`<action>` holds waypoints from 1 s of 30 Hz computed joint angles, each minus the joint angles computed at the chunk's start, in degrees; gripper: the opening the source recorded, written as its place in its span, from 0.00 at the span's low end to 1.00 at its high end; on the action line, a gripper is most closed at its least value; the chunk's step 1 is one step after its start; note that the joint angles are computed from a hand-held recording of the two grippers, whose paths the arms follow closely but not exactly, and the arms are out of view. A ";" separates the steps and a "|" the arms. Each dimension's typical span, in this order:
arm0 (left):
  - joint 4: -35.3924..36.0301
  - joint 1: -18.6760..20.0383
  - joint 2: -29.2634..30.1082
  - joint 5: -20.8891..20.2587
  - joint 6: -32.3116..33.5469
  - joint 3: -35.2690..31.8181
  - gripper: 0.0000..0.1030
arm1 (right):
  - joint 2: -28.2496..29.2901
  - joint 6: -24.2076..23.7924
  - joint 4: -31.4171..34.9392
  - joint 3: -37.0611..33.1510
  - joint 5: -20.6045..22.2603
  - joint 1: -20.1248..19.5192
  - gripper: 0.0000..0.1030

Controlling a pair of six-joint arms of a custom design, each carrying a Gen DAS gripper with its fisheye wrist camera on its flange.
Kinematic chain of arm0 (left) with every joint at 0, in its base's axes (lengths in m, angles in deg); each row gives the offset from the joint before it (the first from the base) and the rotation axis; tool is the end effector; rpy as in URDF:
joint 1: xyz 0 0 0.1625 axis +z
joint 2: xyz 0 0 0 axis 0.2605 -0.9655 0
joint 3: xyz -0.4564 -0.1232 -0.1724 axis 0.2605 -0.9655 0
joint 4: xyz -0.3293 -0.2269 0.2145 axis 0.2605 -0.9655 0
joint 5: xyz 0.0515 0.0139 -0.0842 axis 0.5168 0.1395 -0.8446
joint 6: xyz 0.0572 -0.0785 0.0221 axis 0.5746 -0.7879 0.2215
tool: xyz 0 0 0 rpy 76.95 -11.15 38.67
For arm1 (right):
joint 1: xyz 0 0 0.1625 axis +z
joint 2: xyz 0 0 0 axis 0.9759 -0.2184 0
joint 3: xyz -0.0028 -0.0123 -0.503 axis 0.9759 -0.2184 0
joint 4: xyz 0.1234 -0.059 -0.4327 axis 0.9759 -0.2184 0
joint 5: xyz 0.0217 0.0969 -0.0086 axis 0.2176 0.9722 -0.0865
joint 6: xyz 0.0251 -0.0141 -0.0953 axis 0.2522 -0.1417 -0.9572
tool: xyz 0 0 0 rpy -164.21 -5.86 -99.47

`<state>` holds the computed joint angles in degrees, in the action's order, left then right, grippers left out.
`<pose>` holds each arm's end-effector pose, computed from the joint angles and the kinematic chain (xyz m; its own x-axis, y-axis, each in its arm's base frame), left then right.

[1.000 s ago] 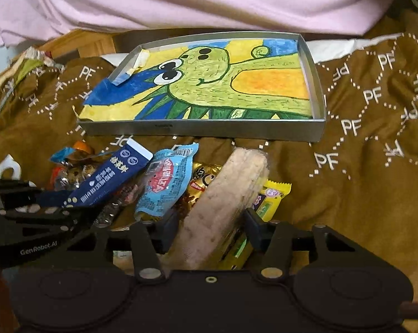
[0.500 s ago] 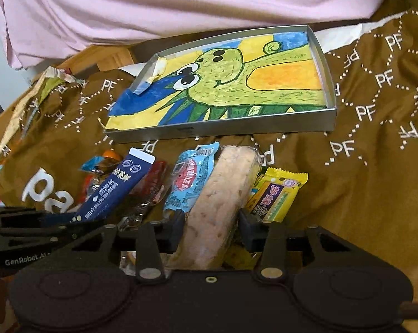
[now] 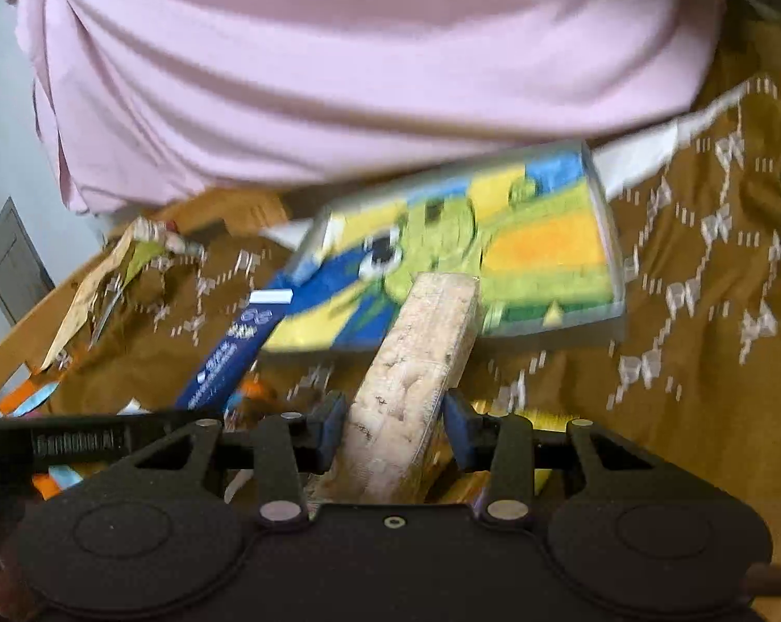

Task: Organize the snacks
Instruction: 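Drop the blue stick into the tray with left tool while right releases rice-cake bar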

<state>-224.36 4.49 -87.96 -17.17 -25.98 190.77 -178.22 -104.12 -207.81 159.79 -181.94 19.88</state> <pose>-0.3198 -0.3344 0.1461 -0.8122 0.2135 -0.5429 0.5225 0.6803 -0.5140 0.1402 -0.2897 0.2832 -0.9057 -0.0722 0.4178 -0.3665 0.6287 -0.6858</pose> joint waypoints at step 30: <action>-24.87 14.29 29.29 0.68 19.66 -22.41 0.32 | 15.84 -16.49 -16.11 -10.37 4.90 -15.96 0.42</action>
